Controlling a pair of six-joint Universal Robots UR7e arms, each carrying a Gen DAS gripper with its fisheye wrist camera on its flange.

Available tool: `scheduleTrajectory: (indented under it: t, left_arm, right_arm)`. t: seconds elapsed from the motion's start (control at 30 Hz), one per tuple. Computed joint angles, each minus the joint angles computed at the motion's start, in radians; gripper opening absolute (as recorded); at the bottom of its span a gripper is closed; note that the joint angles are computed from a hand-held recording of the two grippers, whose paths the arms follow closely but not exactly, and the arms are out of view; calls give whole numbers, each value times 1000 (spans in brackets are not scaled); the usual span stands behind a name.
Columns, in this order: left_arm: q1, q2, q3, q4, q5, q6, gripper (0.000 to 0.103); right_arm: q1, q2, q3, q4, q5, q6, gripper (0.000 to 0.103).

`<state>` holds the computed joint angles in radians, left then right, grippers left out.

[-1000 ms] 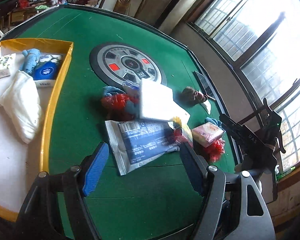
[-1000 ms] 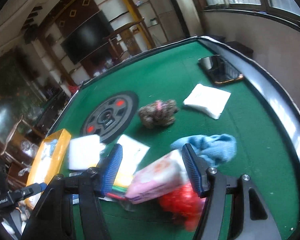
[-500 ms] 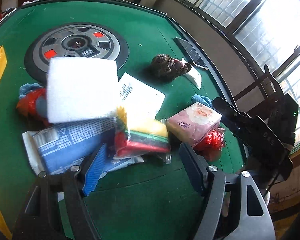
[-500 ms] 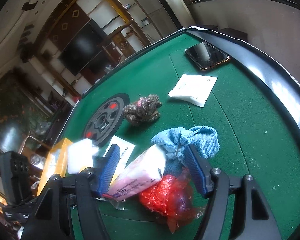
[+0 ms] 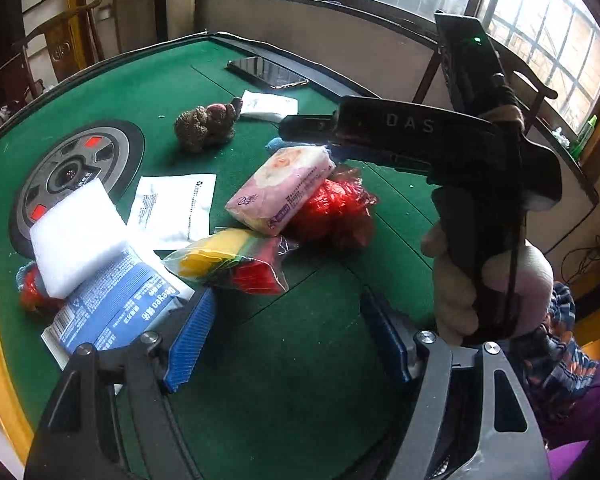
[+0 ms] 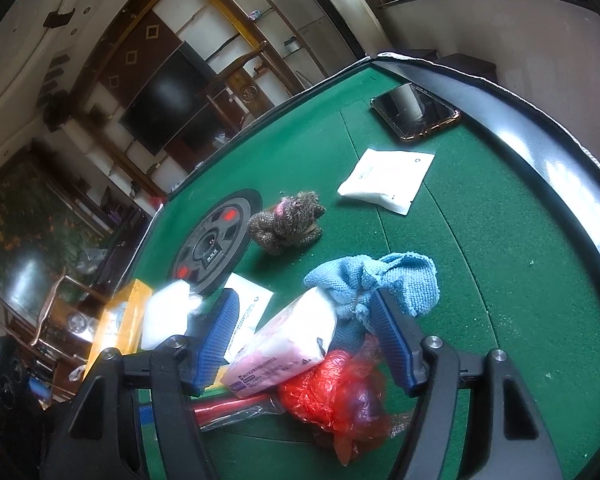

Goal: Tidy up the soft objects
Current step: 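Grasp the bagged coloured sponges with the left gripper, then carry the sponge bag toward the box with the left gripper while the right gripper grasps the pink tissue pack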

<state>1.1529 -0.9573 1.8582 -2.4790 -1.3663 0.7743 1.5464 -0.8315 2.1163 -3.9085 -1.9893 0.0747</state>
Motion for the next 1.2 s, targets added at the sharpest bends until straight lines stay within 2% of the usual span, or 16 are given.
scheduleTrajectory:
  t: [0.1, 0.3, 0.4, 0.53, 0.67, 0.77, 0.83, 0.87, 0.9, 1.0, 1.1, 1.2]
  left_arm:
    - [1, 0, -5, 16, 16, -1, 74]
    - [17, -61, -10, 114, 84, 129, 74]
    - [13, -54, -12, 80, 91, 118, 74]
    - [13, 15, -45, 60, 84, 72, 74]
    - [3, 76, -46, 35, 117, 42, 74]
    - [-7, 102, -10, -67, 158, 63, 74]
    - [2, 107, -10, -94, 129, 49, 73]
    - [9, 107, -14, -99, 109, 36, 62]
    - [16, 105, -22, -97, 90, 28, 38]
    - [53, 94, -93, 28, 4, -45, 36]
    - [75, 70, -101, 30, -37, -62, 35]
    - [104, 28, -109, 58, -112, -75, 35]
  right_arm:
    - [-6, -3, 5, -14, -2, 10, 63]
    - [-15, -12, 11, -13, 7, 26, 63]
    - [-10, -10, 6, -12, -1, 19, 63]
    - [-9, -8, 5, -22, -16, 21, 63]
    - [-8, -6, 4, -37, -33, 21, 63]
    - [-9, -9, 4, -39, -36, 23, 63]
    - [-12, -10, 9, -57, -33, 28, 63]
    - [-12, -8, 12, -74, -38, 30, 63]
    - [-13, -7, 17, -99, -42, 35, 63]
    - [-26, -11, 35, -155, -44, 61, 63]
    - [-42, -22, 46, -145, -31, 100, 63]
    - [-43, -23, 40, -122, -30, 103, 63]
